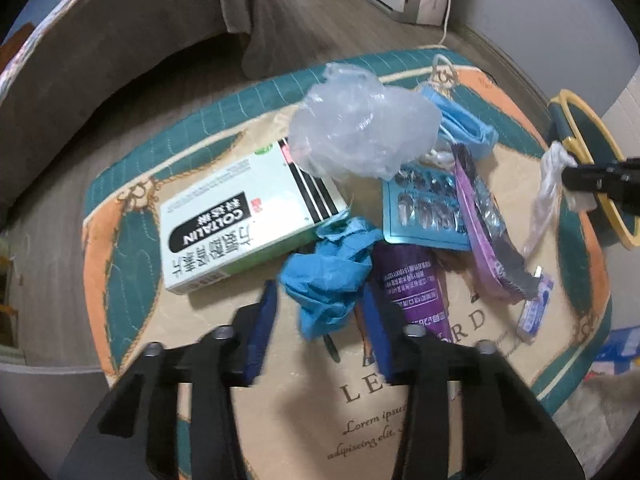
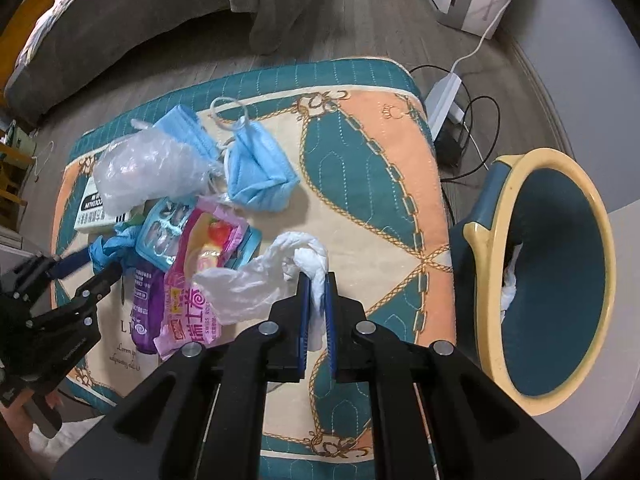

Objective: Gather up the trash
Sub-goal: 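Grasp the blue glove with the left gripper while the right holds the white bag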

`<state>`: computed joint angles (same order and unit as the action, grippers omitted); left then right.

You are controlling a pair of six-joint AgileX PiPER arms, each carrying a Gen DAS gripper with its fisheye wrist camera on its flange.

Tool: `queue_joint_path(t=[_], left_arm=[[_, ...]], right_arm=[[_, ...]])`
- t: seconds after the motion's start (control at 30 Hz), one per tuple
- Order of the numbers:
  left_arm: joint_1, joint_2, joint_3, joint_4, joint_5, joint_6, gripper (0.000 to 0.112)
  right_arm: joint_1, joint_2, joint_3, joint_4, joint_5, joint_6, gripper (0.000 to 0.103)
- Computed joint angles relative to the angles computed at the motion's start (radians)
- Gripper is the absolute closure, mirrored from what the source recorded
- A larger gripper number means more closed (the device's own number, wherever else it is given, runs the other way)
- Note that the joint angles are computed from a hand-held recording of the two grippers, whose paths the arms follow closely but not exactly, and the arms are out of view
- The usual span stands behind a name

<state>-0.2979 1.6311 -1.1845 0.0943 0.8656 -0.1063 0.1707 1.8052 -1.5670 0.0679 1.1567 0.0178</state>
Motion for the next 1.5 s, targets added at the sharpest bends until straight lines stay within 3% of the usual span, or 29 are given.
queue_joint_path(t=[0.1, 0.33, 0.53, 1.0, 1.5], left_arm=[[0.001, -0.016, -0.002, -0.017, 0.002, 0.035, 0.083], [-0.041, -0.130, -0.011, 0.019, 0.007, 0.059, 0.084], [-0.120, -0.186, -0.047, 0.060, -0.009, -0.008, 0.084], [-0.223, -0.115, -0.195, 0.097, 0.001, -0.151, 0.084], [-0.353, 0.020, -0.327, 0.133, 0.013, -0.196, 0.084]], right_arm=[[-0.005, -0.001, -0.009, -0.006, -0.002, -0.011, 0.096], [-0.024, -0.015, -0.048, -0.014, -0.005, -0.015, 0.096], [-0.031, -0.073, -0.072, -0.012, -0.030, -0.004, 0.096], [-0.144, -0.132, 0.009, -0.045, -0.059, -0.050, 0.096], [-0.281, -0.126, 0.026, -0.031, -0.081, -0.096, 0.096]])
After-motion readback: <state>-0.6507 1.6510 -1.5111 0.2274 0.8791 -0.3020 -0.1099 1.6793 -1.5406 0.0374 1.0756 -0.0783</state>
